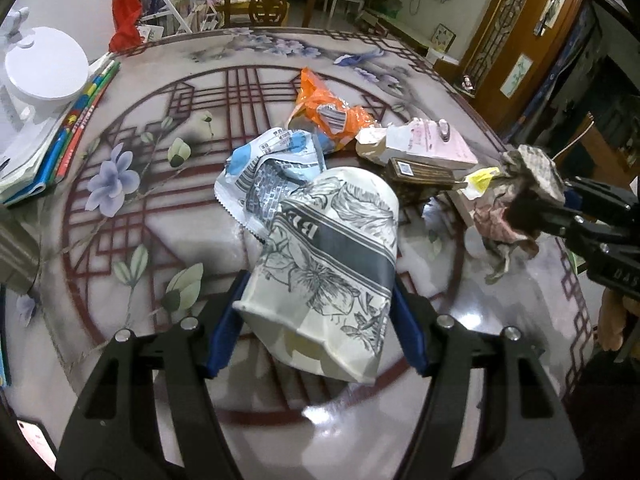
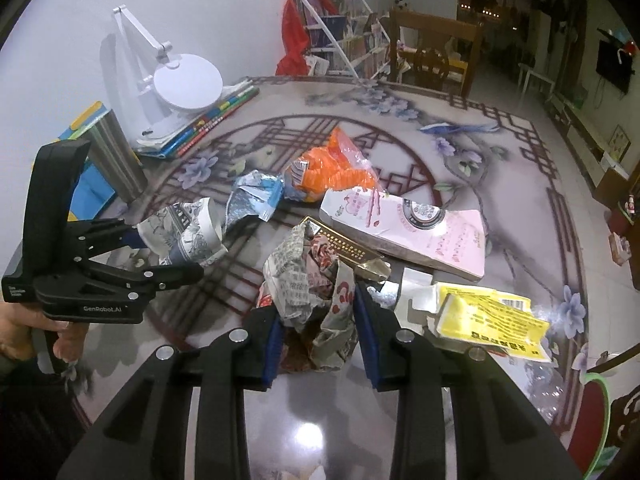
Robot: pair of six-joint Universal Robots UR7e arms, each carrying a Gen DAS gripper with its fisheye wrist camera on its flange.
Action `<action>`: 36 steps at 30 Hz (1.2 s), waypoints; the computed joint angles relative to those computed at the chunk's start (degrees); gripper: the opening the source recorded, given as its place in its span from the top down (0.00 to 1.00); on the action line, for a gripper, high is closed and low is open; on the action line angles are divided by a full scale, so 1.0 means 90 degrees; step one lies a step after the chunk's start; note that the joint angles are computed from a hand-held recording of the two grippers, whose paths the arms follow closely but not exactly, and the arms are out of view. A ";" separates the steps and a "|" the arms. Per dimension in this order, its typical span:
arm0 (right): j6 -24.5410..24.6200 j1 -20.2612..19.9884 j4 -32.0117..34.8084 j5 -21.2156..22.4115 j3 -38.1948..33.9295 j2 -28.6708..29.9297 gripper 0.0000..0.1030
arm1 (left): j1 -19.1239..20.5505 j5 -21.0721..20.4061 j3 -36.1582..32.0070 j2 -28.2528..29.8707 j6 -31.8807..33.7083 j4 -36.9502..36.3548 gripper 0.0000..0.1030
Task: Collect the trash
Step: 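Carry both items over the red bin and open both tools to drop them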
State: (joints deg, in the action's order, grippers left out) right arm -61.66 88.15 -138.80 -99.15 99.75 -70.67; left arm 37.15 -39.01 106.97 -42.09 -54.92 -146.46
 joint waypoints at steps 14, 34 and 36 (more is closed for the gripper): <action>-0.0253 -0.0358 0.0072 0.0545 0.0151 -0.0839 0.70 | -0.0560 0.0058 -0.0426 0.0266 -0.0004 0.0219 0.38; 0.0069 -0.1698 0.0593 0.0957 -0.1606 -0.1005 0.70 | -0.0460 -0.0996 -0.4534 0.2870 0.2572 0.0192 0.38; 0.0152 -0.1824 0.0645 0.0984 -0.1849 -0.0948 0.70 | -0.0440 -0.1154 -0.5062 0.3186 0.2757 0.0297 0.38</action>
